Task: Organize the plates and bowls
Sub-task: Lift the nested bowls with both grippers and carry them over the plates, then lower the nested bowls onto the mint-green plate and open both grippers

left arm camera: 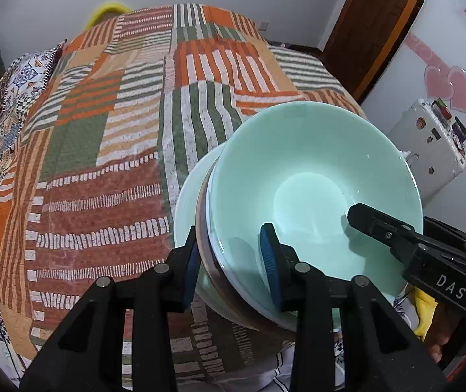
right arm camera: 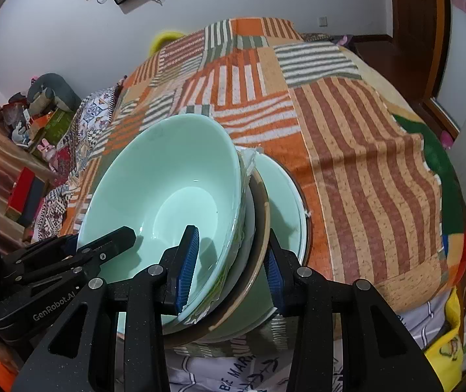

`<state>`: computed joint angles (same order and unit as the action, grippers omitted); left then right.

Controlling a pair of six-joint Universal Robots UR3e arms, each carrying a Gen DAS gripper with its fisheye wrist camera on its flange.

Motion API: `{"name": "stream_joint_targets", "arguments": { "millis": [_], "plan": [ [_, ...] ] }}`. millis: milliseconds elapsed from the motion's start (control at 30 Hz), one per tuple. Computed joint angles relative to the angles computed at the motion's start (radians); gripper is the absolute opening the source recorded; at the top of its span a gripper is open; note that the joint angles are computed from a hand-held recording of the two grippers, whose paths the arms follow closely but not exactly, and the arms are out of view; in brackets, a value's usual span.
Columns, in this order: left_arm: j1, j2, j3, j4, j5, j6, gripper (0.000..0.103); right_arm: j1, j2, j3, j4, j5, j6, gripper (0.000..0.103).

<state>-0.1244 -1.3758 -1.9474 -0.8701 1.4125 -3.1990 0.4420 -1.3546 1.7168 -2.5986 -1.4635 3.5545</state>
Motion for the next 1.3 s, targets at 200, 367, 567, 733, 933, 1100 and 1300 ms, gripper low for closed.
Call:
{"name": "stream_joint_targets", "arguments": {
  "millis": [200,367,567,733,933,1100,1300],
  "plan": [
    [0.008,-0.013,-0.016,0.013,-0.004,0.013,0.036,0.001,0.005,0.000,-0.013,0.000,-0.013,0.036],
    [0.007,-0.007,-0.037,0.038,-0.004,0.014,0.036,-0.006,0.008,0.024,-0.053,0.014,-0.015,0.036],
    [0.014,0.016,-0.067,0.068,-0.001,0.019,0.036,-0.013,0.005,0.041,-0.073,0.034,-0.013,0.038],
    [0.018,0.076,-0.079,0.082,0.027,0.031,0.038,-0.005,-0.032,0.051,-0.065,0.001,-0.036,0.041],
    [0.065,0.190,-0.085,0.025,-0.014,0.044,0.038,0.019,-0.079,0.049,-0.060,-0.059,-0.049,0.044],
    [0.074,0.298,-0.064,0.007,-0.020,0.036,0.040,0.047,-0.139,0.049,-0.068,-0.110,-0.071,0.044],
    [0.072,0.430,-0.027,0.017,-0.007,0.018,0.048,0.090,-0.206,0.039,-0.112,-0.168,-0.098,0.049]
  ]
}}
